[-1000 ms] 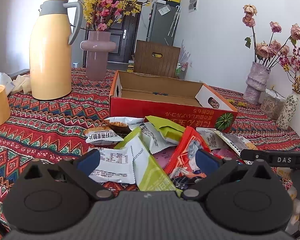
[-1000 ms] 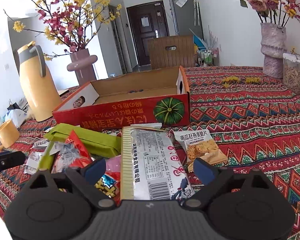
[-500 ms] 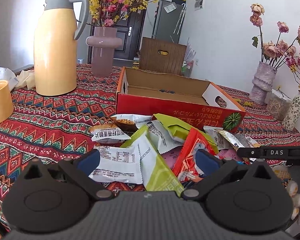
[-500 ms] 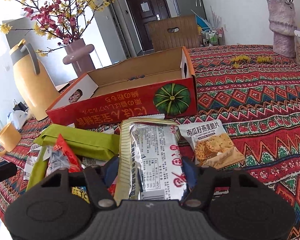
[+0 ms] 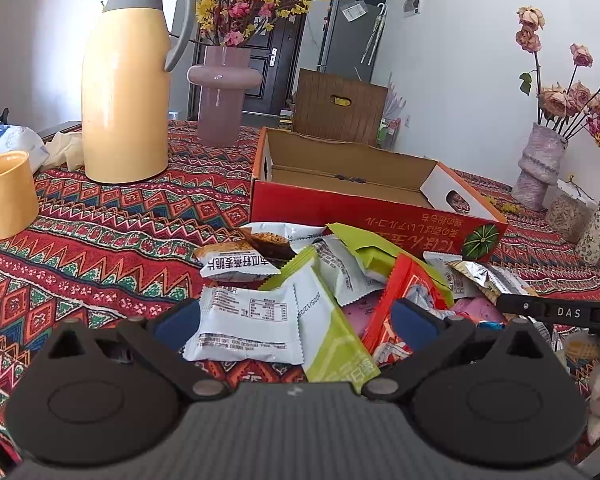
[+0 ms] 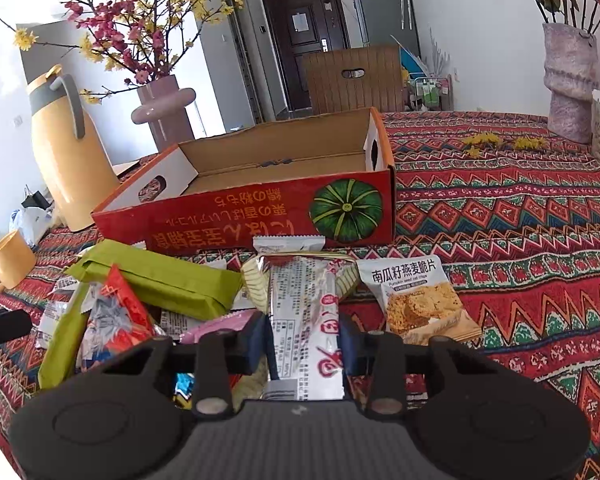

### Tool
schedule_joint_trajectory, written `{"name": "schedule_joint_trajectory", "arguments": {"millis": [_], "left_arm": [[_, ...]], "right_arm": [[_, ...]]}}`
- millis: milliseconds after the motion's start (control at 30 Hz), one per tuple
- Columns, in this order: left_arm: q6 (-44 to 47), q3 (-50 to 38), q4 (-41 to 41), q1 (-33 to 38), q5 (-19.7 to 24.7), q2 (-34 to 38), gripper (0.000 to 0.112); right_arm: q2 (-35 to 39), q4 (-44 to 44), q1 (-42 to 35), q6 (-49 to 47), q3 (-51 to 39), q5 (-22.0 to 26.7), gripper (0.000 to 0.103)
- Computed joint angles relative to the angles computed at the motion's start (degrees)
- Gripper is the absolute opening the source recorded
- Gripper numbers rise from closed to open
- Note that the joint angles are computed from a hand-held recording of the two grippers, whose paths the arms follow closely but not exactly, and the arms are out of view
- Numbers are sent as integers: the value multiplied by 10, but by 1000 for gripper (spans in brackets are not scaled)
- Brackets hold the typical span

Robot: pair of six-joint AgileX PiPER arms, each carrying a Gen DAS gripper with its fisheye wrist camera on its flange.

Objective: Organize snacks
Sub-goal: 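Close the left gripper on a white packet while the right gripper holds its packet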

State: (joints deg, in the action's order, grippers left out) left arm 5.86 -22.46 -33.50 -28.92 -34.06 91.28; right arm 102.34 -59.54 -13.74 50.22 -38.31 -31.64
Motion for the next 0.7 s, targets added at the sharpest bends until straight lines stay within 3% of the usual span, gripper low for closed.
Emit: {"name": "schedule_joint_trajectory", "arguments": {"millis": [300,567,700], "left_arm": [[62,-33,-48,37,47,20,103],[274,-116,-247,54,79,99,103],[295,-124,-265,63,76,118,103]], "right_arm": [[-36,94,-18,-86,56,-54,31],[-54,130,-20,-106,85,-88,31],[-55,135,-22,-113,94,-93,31]]}}
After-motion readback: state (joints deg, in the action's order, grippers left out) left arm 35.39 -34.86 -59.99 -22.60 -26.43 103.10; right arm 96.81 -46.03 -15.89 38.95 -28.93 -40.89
